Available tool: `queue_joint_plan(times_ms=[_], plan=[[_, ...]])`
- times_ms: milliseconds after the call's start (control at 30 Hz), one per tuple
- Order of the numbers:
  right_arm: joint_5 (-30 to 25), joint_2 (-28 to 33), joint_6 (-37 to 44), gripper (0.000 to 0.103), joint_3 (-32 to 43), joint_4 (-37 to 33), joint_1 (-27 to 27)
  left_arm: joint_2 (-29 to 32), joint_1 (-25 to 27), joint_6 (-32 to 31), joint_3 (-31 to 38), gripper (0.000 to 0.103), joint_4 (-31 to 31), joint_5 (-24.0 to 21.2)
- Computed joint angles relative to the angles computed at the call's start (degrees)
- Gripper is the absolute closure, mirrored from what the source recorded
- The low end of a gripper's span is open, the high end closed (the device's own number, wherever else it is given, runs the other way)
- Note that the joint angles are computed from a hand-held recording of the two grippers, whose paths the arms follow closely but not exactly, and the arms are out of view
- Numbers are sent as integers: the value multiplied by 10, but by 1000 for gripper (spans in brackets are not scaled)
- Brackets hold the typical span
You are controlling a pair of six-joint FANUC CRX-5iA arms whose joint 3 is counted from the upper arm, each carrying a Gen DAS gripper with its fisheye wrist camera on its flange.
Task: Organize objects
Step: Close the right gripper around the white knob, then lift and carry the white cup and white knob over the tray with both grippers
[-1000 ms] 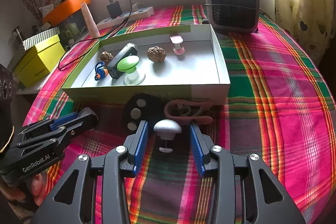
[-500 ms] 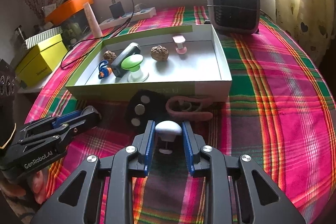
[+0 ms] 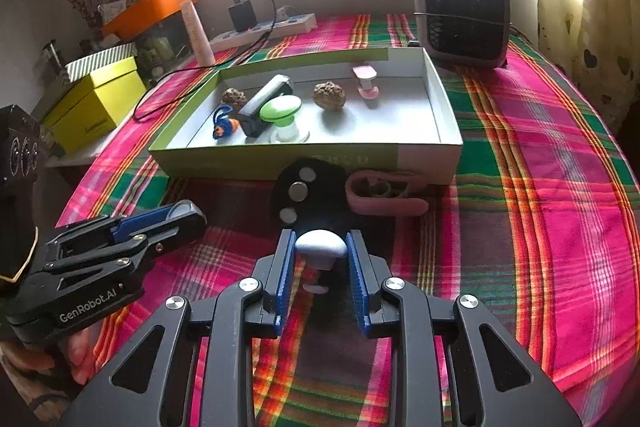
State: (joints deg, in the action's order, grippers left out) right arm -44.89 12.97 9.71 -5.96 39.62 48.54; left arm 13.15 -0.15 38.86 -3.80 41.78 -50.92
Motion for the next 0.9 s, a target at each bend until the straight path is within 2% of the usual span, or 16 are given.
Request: queue_joint_plan(times_ms=[900], plan=[[16, -6, 17, 76, -1, 2, 2, -13, -2, 3, 0, 77, -7, -2]])
